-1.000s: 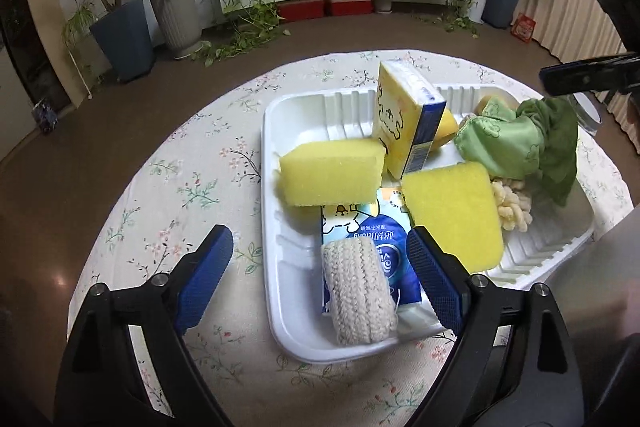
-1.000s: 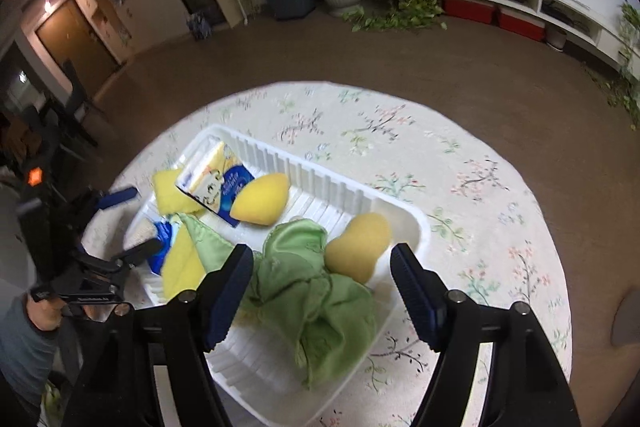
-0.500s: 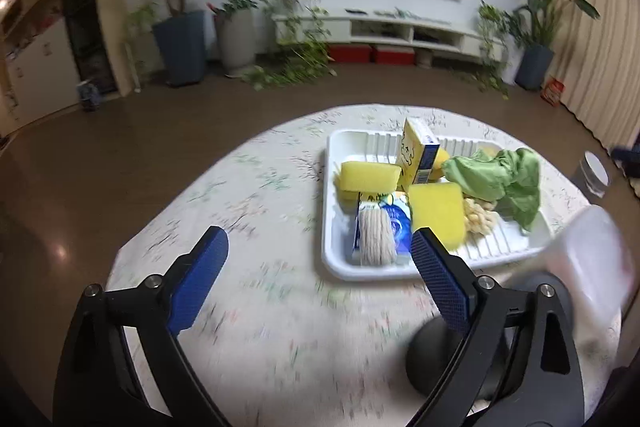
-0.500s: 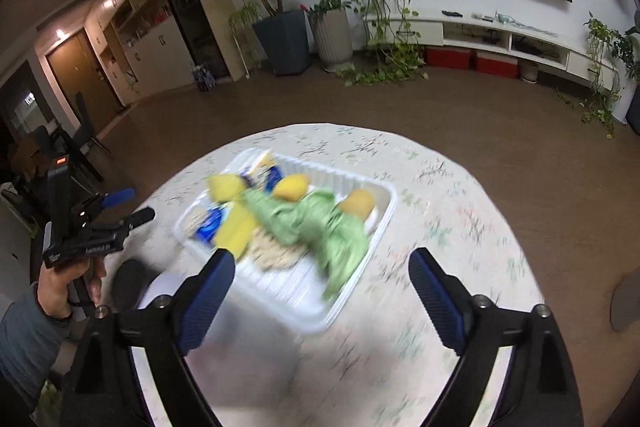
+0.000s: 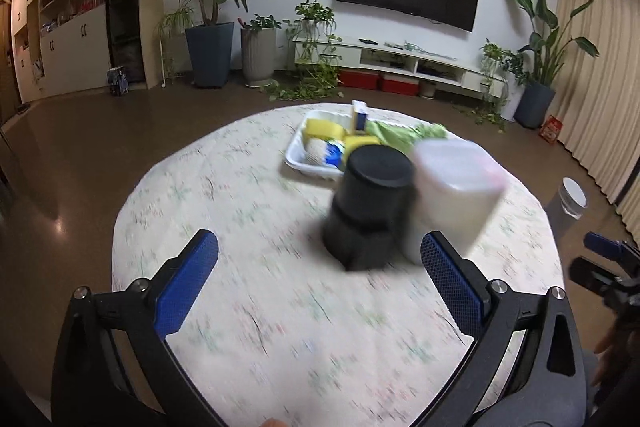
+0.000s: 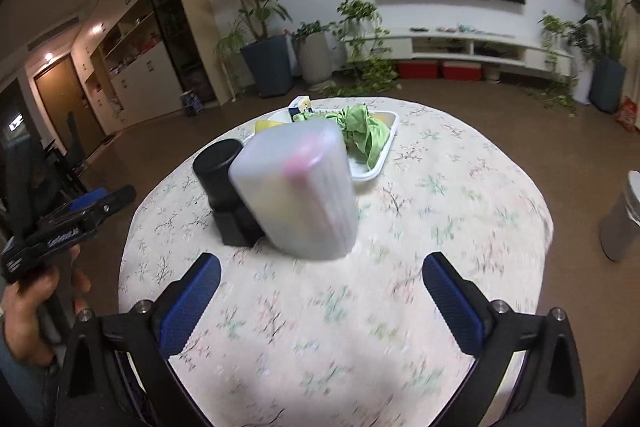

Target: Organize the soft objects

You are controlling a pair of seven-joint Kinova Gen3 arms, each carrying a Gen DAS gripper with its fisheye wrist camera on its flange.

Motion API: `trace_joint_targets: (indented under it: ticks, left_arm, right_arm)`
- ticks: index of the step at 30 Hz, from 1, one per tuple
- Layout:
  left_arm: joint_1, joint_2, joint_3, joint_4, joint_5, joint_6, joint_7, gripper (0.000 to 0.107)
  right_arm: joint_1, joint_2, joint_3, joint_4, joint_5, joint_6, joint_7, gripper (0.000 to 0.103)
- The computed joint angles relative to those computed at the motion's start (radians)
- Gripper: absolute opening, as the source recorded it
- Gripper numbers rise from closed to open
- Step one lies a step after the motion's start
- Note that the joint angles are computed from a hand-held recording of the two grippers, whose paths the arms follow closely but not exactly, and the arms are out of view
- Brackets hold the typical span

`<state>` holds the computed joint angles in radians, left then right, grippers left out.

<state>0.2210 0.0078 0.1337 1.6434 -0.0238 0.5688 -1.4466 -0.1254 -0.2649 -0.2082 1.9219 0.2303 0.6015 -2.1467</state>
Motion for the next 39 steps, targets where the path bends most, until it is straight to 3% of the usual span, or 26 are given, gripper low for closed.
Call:
trace_joint_targets:
  ticks: [3, 6, 8, 11, 16, 23, 28, 34, 39]
  left_arm:
    - [0.041, -0.023, 0.014, 0.016, -0.112, 0.028, 0.111, 0.103]
    - [-0.001, -0.032, 0.111, 0.001, -0.234, 0.09, 0.207, 0.103]
    - [0.026, -0.026, 0.115, -0.019, -0.299, 0.142, 0.268, 0.103]
    - [0.089, -0.037, 0.056, -0.007, -0.296, 0.131, 0.277, 0.103]
    - [0.09, -0.044, 0.086, 0.016, -0.391, 0.121, 0.362, 0.103]
    - [0.09, -0.028, 0.067, 0.009, -0.331, 0.111, 0.322, 0.103]
    - [0.096, -0.017, 0.067, 0.009, -0.36, 0.113, 0.354, 0.103]
    - [0.079, -0.016, 0.042, 0.01, -0.253, 0.093, 0.278, 0.103]
    - [0.077, -0.01, 0.041, 0.003, -0.23, 0.096, 0.255, 0.103]
  right_arm:
    - [0.074, -0.034, -0.139, 0.019, 0.122, 0.018, -0.122, 0.103]
    - [0.165, -0.053, -0.278, 0.012, 0.216, 0.053, -0.244, 0.103]
    - [0.184, -0.058, -0.329, 0.006, 0.276, 0.082, -0.325, 0.103]
    - [0.094, -0.055, -0.296, -0.001, 0.353, 0.133, -0.409, 0.103]
    - [0.035, -0.044, -0.285, -0.006, 0.409, 0.184, -0.477, 0.103]
    - [-0.044, -0.014, -0.253, -0.014, 0.437, 0.225, -0.511, 0.103]
    - [-0.093, 0.008, -0.236, -0.017, 0.458, 0.249, -0.536, 0.103]
    - [-0.14, 0.02, -0.216, -0.018, 0.482, 0.269, -0.559, 0.103]
    - [-0.165, 0.03, -0.208, -0.02, 0.496, 0.284, -0.581, 0.103]
